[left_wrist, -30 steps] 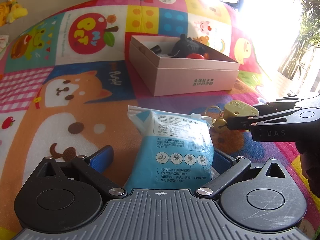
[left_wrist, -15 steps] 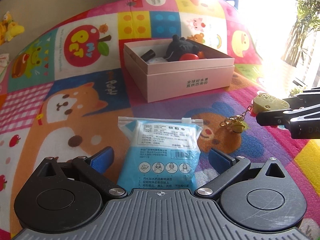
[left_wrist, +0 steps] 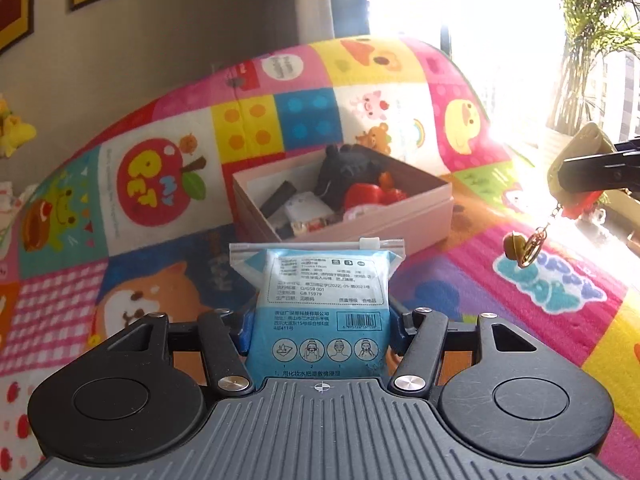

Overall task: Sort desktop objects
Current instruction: 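Drop the packet into the pink box with the left gripper while the right lowers the cheese keychain in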

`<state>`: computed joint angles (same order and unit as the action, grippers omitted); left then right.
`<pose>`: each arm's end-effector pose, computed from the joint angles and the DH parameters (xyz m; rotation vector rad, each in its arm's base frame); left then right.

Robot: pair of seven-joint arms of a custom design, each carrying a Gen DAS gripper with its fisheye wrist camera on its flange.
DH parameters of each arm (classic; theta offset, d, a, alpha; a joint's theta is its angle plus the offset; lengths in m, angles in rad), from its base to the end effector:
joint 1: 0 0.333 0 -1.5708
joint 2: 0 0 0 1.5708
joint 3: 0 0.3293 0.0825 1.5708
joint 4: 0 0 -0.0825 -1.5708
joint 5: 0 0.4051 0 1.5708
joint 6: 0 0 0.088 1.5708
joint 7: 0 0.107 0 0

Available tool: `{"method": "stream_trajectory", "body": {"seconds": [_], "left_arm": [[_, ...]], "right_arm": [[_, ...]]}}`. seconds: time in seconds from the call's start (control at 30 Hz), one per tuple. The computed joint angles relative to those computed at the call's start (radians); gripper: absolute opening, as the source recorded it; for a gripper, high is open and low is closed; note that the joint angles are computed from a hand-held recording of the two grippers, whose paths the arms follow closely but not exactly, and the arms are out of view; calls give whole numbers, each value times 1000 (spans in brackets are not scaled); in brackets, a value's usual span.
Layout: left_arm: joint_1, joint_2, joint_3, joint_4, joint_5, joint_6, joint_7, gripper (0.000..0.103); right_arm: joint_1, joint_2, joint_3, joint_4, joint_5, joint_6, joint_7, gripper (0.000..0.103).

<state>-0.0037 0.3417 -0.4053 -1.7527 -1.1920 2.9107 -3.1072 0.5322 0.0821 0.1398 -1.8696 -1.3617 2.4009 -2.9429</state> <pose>0.6720 -0.1956 0.4513 -0.8344 2.2309 -1.2019 0.5097 0.3932 0.5280 -1.3441 1.6777 -1.0021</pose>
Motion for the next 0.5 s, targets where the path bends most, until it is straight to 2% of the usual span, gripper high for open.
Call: {"method": "stream_trajectory", "body": {"seconds": [0.07, 0.13, 0.17, 0.27, 0.33, 0.37, 0.4, 0.43, 0.5], "left_arm": [[-23, 50, -7, 98, 17, 15, -16, 64], [-77, 126, 23, 210, 140, 13, -149, 64], [-124, 170, 66, 274, 231, -2, -264, 64], [-277, 328, 240, 496, 481, -77, -651, 64], [-333, 411, 314, 598, 576, -103, -811, 66], [-342, 448, 329, 641, 603, -119, -862, 72], [-337, 469, 326, 667, 619, -137, -885, 76], [-311, 474, 288, 667, 612, -140, -862, 78], [-228, 429, 173, 583, 560, -90, -761, 82]], "right_arm": [[0, -18, -2, -1, -68, 2, 47, 43], [-2, -26, 2, 5, -112, -12, 67, 43], [-3, -29, 4, 9, -124, -18, 68, 43], [-8, -28, 10, 17, -121, -37, 49, 43], [-13, -24, 9, 20, -96, -40, 23, 43], [-15, -19, 8, 23, -78, -42, 10, 43], [-16, -14, 7, 26, -60, -47, -3, 43], [-17, -10, 5, 29, -41, -56, -14, 43], [-19, 2, -1, 40, -10, -68, -33, 43]]}}
